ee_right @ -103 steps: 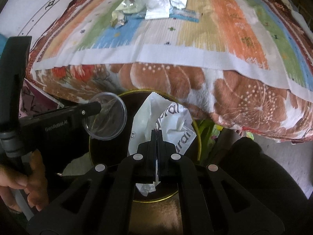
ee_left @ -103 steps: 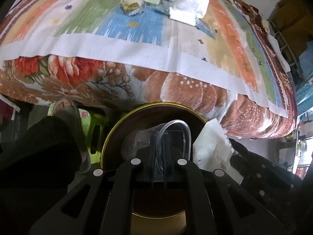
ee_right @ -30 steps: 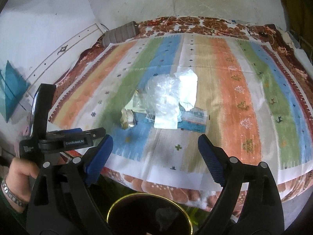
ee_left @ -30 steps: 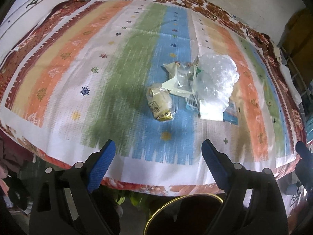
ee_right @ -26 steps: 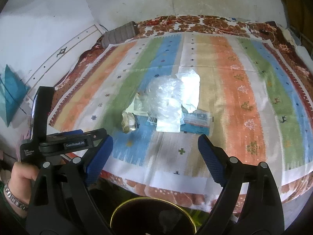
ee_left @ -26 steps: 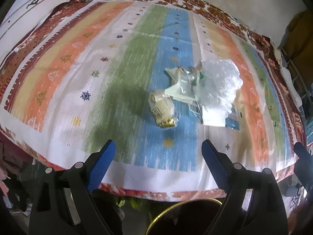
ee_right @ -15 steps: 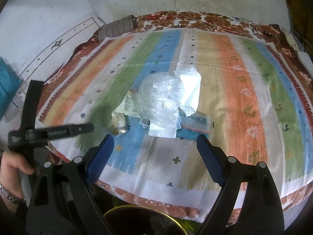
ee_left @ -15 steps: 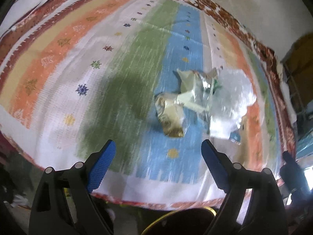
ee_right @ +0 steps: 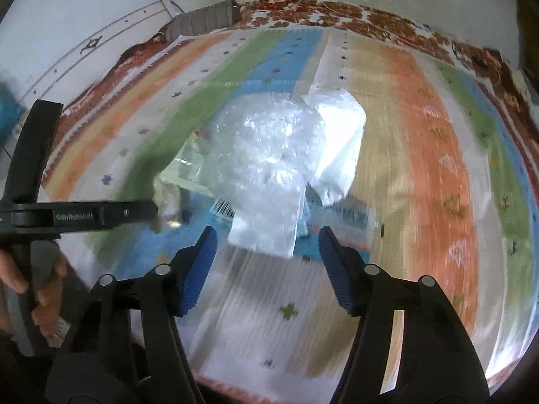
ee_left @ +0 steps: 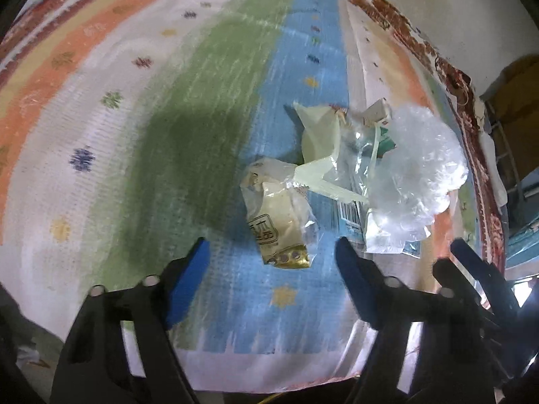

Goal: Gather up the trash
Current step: 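Grasp the clear plastic bag with the right tool while the left tool grasps the yellow snack wrapper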

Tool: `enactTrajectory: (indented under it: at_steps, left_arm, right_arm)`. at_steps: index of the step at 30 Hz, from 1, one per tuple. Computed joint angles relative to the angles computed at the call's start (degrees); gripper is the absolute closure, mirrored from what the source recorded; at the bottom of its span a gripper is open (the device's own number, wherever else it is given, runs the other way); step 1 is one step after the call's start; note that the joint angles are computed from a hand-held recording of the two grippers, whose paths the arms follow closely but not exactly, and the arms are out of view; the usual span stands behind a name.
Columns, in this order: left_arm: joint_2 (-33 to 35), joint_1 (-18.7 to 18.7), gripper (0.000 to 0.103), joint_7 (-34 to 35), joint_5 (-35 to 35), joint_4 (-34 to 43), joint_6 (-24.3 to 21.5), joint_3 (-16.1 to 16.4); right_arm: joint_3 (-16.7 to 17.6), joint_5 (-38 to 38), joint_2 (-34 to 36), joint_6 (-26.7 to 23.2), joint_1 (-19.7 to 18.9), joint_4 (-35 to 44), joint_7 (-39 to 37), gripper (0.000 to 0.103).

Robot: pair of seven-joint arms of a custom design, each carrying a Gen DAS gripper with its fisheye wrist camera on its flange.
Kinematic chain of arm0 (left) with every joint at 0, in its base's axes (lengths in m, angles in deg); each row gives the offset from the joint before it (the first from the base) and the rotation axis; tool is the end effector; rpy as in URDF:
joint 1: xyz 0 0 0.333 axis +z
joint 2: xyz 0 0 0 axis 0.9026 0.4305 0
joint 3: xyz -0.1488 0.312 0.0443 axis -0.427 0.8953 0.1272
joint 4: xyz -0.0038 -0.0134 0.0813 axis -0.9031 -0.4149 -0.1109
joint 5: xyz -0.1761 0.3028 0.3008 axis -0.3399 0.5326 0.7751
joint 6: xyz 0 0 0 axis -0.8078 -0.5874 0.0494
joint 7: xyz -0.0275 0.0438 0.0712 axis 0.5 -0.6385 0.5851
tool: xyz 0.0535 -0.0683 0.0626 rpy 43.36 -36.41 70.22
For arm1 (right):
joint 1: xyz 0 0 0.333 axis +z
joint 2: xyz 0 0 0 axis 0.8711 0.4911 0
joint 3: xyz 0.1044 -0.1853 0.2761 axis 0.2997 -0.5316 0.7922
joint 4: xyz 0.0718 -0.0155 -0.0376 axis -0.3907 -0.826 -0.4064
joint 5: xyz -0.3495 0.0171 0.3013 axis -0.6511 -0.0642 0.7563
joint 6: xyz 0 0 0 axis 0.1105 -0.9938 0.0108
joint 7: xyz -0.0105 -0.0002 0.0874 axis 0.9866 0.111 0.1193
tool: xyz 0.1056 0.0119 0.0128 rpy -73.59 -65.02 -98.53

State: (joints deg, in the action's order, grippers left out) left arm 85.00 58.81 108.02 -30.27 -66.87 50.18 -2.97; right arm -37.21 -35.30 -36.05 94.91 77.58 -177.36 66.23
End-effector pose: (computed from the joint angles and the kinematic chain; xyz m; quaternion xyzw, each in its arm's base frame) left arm 0.6471 -0.1755 0.5142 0.7746 -0.5872 0.2347 0.0105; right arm 0.6268 0.2450 0.5278 -0.7675 0.5611 -0.1493 0.2717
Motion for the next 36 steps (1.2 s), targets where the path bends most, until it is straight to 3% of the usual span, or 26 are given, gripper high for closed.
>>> enactTrajectory:
  at_steps: [4,7,9,11,12,15,23,27,36]
  left_arm:
    - [1.2,0.0,0.040,0.1,0.0,0.6,0.9,-0.1]
    - [1.8,0.0,0.052,1.3,-0.7,1.0,0.5,-0.3]
    - [2.3,0.0,0.067,2.5,-0.5,1.6,-0.7,-0.4]
    - [2.5,0.0,0.073,4.1,-0.5,1.9,-1.5,-0.4]
    - [2.4,-0.1,0.081,4.0,0.5,1.9,-1.7,-0.4]
    - [1.9,-0.1,0.083,2.7,2.0,2.0,-2.3,-0.2]
    - [0.2,-0.2,0.083,0.9,1.0,3.0,-5.4,-0.1]
    - [-0.4,-0.5,0.083,3.8,-2.8,3.6,-7.6,-0.6]
    - [-2.7,-1.8,0.083,5.3,-2.2,3.2,-4.4,-0.8]
  right_arm:
    - [0.0,-1.4,3.3,-0.4,0.1,2.7,-0.7,0.052]
    - [0.0,-1.4,4.9,-1.3,0.0,4.3,-1.0,0.066]
    - [0.1,-1.7,5.7,-1.6,0.1,5.0,-1.9,0.077]
    - [0.0,-2.7,6.0,-1.0,0.3,5.0,-2.5,0.089]
    - [0.1,-2.5,6.1,-0.9,0.2,4.9,-2.9,0.092]
    - [0.3,0.2,5.4,-1.0,-0.3,4.3,-4.3,0.099]
    - [0.2,3.8,1.2,0.1,-0.7,1.8,-7.2,0.101]
    - [-0.1,6.0,-1.9,-0.3,-0.8,-0.8,-9.3,0.101]
    - [-0.7,4.0,-5.4,-1.5,-1.0,-3.9,-7.7,0.101]
